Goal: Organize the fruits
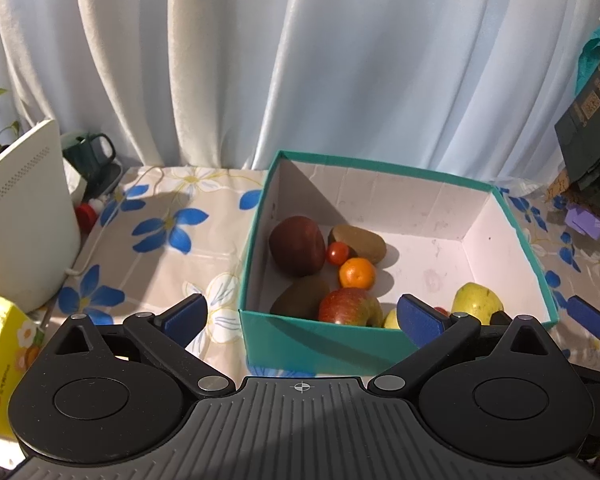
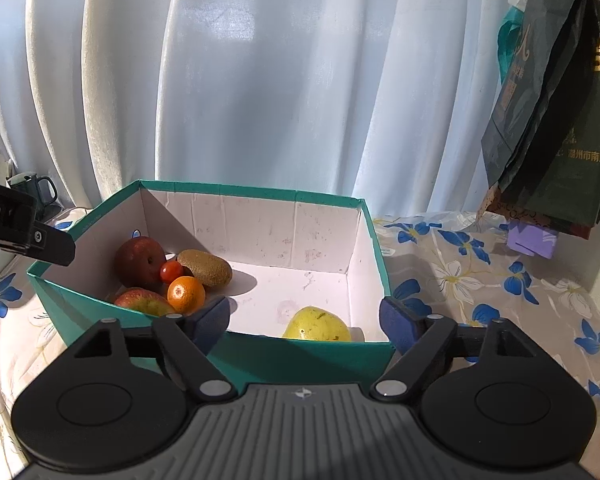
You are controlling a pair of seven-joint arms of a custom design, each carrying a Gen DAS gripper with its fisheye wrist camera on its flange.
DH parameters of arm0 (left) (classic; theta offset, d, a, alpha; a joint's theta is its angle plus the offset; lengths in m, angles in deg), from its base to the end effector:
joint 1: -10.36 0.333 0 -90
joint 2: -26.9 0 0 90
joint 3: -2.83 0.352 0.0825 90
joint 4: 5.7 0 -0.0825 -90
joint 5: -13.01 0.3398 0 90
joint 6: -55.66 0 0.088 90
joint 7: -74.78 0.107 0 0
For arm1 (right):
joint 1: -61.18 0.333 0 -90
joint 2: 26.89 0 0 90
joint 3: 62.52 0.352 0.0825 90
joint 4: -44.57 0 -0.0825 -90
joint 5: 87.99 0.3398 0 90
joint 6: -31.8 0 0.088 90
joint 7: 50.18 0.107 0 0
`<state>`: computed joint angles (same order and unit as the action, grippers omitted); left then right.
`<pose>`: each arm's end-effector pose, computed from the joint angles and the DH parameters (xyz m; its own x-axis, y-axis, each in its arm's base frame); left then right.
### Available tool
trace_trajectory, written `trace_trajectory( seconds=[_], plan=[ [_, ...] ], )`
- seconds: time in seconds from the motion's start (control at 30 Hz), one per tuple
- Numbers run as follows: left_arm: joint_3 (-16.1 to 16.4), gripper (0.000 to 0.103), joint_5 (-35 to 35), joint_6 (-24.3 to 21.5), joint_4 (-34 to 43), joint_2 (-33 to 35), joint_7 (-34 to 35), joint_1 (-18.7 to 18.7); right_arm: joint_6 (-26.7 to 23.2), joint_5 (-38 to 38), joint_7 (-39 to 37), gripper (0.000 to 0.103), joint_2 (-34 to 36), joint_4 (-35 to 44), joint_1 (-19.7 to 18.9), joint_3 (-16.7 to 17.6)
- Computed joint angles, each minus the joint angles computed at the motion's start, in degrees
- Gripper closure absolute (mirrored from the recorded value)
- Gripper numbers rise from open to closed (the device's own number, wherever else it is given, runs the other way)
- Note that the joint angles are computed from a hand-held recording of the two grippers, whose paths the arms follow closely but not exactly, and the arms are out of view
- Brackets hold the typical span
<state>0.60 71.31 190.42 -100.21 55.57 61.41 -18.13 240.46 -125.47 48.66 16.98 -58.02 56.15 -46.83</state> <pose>0.5948 -0.3342 0.4037 0.5282 -0.8436 0.0968 -0.5674 -0.4354 -0.6989 0.6608 0.1545 0.3329 0.5455 -0.8364 0.0539 -0.3444 -0.2824 -0.8953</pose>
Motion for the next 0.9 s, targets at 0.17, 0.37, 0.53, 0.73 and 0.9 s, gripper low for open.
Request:
trace_trajectory(
  seconds=[0.17,0.37,0.53,0.73,0.9],
  plan=[
    [-0.5,0.000,-0.9,-1.3,0.8,0.3,3.2,-0.5,0.5,-0.2,-0.5,0.002,-2.1,-2.6,0.2,-1.0],
    [-1.2,0.000,-3.3,-1.0,1.5,0.7,7.0,-0.3,-5.9,0.5,-1.1,0.000,-5.3,-4.9,-0.5,-0.4],
    [-1.1,0.000,-5.8,-2.3,2.8,1.5,10.2,-0.7,-10.1,4.5,-4.5,0.000,-8.0,-7.3,-0.1,-0.5],
    [-1.2,0.000,-8.8,-1.4,3.2,1.8,13.2,-0.5,-17.4,7.0,-6.9,0.000,-8.5,-8.2,-7.5,8.8],
    [-0.8,0.000,-9.6,-1.7,3.4,1.8,13.6,-1.2,-30.5,10.0,-12.5,0.000,-9.3,-4.9,-8.2,12.2]
  ],
)
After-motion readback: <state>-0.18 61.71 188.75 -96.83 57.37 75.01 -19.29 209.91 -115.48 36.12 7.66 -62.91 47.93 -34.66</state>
